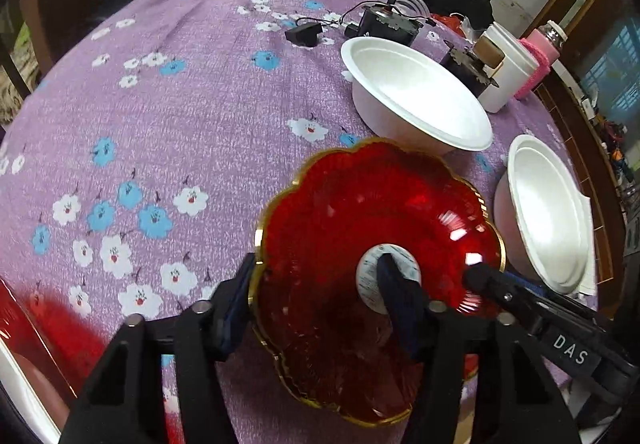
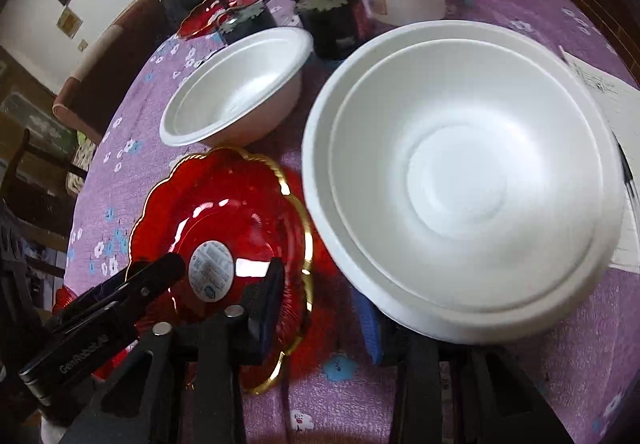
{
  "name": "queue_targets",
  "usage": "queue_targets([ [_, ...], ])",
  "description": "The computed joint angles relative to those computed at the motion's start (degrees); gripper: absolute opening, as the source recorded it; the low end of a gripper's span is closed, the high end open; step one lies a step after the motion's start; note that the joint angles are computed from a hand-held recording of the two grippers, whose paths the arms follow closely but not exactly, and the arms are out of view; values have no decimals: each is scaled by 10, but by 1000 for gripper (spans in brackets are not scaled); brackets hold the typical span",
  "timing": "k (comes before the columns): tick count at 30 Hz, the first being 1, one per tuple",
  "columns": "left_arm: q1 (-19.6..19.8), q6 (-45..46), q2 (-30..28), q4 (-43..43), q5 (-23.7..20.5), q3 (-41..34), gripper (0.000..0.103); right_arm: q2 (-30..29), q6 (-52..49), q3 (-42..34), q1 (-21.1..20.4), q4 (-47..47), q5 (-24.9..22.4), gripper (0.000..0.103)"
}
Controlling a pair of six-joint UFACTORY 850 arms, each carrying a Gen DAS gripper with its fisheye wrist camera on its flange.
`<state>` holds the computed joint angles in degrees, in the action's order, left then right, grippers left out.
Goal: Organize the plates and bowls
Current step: 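Carry the red plate with the left tool onto the stacked plates and release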
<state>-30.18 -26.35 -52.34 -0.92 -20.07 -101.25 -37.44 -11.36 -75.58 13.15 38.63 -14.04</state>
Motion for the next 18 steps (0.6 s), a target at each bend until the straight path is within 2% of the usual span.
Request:
queue_targets([
  [1, -1, -15, -2, 18, -2, -3, 43, -1, -13, -2, -1, 13, -6, 16],
  [4, 3, -25, 2, 17, 0, 4, 27, 5, 23, 6, 5, -25, 8, 16],
  [5, 5, -16, 3, 4, 2, 7, 25, 10, 23, 12, 6, -22, 14, 16],
  [8, 8, -5, 21, -19, 17, 32, 24, 25, -59, 31, 6, 65, 22, 13],
  [12, 7, -18, 59, -13, 54, 83, 24, 55, -81, 58, 19, 74, 53, 13],
  [18, 12, -36, 132, 2, 115, 171, 24, 102, -183, 93, 41, 179, 72, 13],
])
